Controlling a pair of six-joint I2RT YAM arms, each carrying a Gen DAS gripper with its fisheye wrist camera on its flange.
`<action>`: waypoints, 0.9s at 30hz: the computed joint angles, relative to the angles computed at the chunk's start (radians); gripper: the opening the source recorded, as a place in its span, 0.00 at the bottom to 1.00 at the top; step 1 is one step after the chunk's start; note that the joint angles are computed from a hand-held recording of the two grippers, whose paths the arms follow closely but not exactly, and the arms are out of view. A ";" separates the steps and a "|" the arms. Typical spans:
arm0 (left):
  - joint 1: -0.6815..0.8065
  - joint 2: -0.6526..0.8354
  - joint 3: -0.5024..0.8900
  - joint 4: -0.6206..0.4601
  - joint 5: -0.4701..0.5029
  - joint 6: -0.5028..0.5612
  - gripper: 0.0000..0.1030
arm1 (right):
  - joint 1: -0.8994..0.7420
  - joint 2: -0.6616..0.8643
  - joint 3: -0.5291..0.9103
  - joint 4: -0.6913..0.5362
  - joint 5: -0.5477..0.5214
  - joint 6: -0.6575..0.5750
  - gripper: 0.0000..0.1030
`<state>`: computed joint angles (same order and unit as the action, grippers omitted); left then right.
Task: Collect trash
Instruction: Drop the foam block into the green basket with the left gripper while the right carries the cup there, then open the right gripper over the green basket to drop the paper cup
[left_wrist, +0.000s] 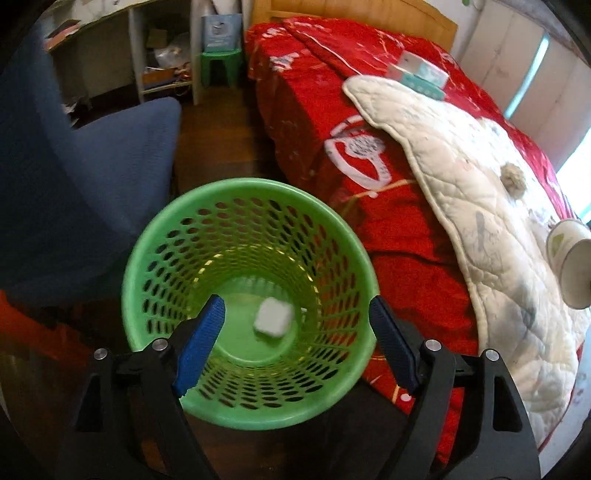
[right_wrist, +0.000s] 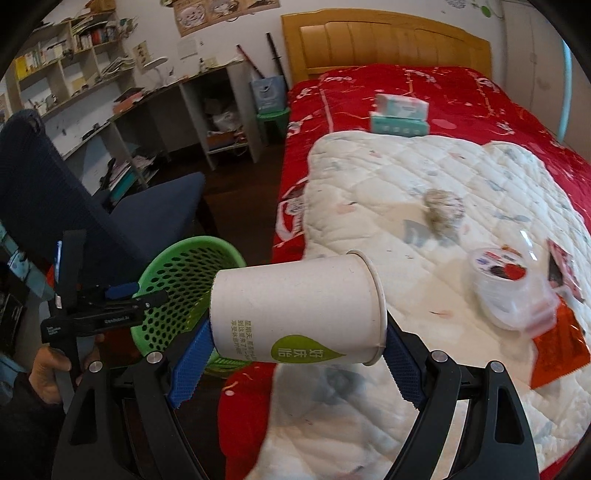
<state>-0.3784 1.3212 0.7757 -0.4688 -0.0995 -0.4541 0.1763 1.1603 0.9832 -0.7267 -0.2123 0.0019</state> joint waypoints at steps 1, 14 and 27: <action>0.012 -0.023 -0.009 -0.008 -0.001 0.004 0.77 | 0.016 0.008 0.003 0.004 0.003 0.005 0.79; 0.210 -0.304 -0.098 -0.124 0.034 0.036 0.78 | 0.295 0.259 0.110 0.107 0.037 0.102 0.79; 0.376 -0.379 -0.124 -0.149 0.099 0.070 0.78 | 0.455 0.490 0.198 0.233 0.013 0.201 0.84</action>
